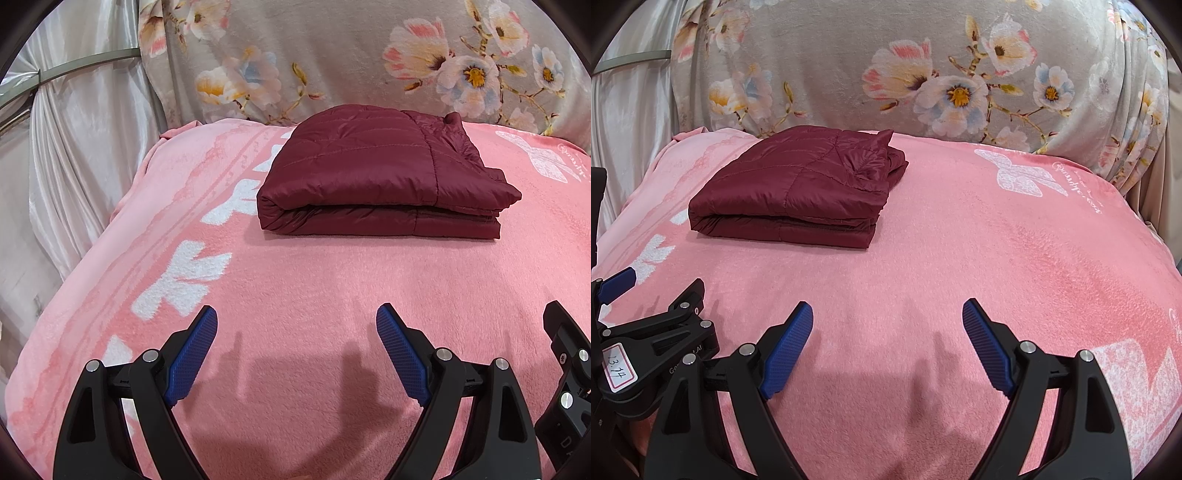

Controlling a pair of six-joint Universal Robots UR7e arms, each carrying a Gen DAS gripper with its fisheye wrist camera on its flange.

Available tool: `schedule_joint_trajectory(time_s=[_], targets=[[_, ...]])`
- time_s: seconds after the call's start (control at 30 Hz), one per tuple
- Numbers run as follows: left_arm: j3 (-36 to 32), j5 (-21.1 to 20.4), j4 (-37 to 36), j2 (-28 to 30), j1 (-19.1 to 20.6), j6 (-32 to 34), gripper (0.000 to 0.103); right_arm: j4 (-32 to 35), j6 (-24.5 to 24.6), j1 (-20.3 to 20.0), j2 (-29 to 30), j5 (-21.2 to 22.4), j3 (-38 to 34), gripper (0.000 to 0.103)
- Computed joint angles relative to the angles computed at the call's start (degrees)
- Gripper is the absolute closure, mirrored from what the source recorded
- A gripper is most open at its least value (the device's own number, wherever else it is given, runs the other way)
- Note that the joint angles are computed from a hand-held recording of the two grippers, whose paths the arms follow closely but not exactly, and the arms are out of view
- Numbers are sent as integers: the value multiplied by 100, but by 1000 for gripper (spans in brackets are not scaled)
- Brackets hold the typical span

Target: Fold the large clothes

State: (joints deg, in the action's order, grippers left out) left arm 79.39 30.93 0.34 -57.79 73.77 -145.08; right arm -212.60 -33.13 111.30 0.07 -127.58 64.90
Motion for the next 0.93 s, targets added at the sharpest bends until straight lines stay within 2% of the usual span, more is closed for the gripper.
schedule_joint_trajectory(time_s=[0.93], targets=[[-7, 70, -21, -29, -8, 63, 20, 17, 8, 5, 13, -11, -19, 22]])
